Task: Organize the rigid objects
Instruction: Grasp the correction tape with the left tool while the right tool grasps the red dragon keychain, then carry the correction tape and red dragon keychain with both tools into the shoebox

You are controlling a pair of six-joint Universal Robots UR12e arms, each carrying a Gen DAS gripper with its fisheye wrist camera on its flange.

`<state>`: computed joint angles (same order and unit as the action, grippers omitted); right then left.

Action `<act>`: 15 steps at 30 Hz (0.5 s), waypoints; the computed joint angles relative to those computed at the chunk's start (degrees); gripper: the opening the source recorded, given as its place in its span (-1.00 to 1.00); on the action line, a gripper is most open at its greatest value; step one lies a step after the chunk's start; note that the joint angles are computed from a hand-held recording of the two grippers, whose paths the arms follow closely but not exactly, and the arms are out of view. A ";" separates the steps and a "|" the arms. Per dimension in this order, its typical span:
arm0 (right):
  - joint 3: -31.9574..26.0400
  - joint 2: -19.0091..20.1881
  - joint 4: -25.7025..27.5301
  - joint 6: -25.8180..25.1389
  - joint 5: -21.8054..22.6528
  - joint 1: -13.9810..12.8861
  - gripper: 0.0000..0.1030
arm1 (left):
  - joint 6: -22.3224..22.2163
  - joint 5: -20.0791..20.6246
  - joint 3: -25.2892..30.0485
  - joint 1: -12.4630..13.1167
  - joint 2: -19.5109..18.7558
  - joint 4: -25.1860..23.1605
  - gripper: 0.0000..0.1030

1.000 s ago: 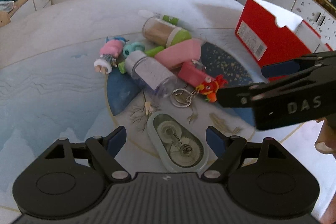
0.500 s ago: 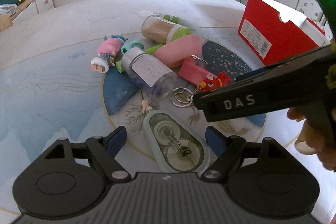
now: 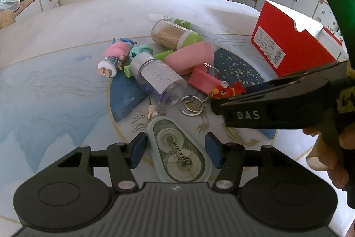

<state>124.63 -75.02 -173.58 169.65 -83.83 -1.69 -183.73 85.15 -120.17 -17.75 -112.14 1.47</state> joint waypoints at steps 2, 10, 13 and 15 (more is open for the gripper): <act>0.15 -0.20 -0.08 0.12 -0.10 -0.04 -0.31 | -0.31 0.13 0.01 0.01 0.01 0.00 0.05; 1.85 -1.97 -1.55 -0.28 3.06 -0.93 -0.39 | -1.28 -1.00 -0.16 0.52 0.56 -1.06 -0.14; 2.88 -3.19 -1.88 -0.33 4.20 -1.28 -0.39 | -1.93 -1.13 -0.32 0.74 0.98 -1.69 -0.18; 3.59 -4.28 -1.86 -0.09 5.48 -1.80 -0.39 | -2.24 -1.37 -0.43 0.90 1.24 -1.84 -0.19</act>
